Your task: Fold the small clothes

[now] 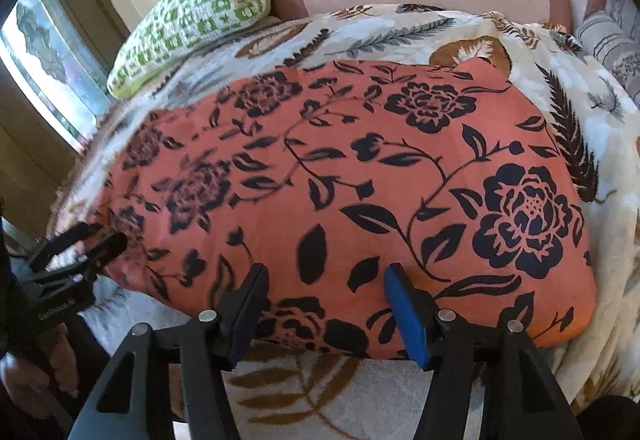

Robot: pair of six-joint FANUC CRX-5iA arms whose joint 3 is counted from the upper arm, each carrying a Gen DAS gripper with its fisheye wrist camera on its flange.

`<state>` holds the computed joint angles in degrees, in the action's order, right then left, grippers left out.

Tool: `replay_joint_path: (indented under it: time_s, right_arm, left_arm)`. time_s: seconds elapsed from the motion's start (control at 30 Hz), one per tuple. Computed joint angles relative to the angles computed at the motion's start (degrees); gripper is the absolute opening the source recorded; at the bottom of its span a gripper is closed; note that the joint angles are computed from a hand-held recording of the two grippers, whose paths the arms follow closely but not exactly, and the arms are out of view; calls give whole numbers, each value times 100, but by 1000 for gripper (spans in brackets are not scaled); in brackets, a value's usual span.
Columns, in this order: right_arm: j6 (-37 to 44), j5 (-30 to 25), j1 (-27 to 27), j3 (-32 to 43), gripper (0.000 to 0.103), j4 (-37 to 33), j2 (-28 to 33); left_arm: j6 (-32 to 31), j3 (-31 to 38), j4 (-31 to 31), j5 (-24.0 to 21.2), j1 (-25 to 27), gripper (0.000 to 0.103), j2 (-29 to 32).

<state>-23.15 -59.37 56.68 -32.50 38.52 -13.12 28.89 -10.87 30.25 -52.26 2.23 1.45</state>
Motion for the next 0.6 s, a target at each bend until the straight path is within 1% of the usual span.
replay_joint_path:
  time_s: [0.07,0.2,0.33,0.4,0.47,0.53,0.57,0.6]
  right_arm:
    - [-108,-61,20,1,64,147,-40]
    - [-159,-479,81,101,64,403,-87]
    - [-325,-918,175,96,64,442,-187]
    - [-475,-1041,202,9,64,375,-290]
    - [-740,-1061,211,-145,64,242,-415]
    - [-918,-921,148,-295,64,-59,-530]
    - [-914,-746,39,-348,64,-348,-555]
    - [-960,-536,-20,-477,64,-432,-616]
  left_arm:
    - [-38,1,57,48,23,92,-29]
    - [-35,61,111,61,67,92,-19]
    - [58,103,5,148,74,92,22]
    - [189,149,-133,194,65,92,77]
    - [339,214,-287,204,46,92,163]
    - [470,252,-475,243,2,92,242]
    - [554,291,-688,296,-52,92,308]
    - [639,338,-883,303,-95,92,358]
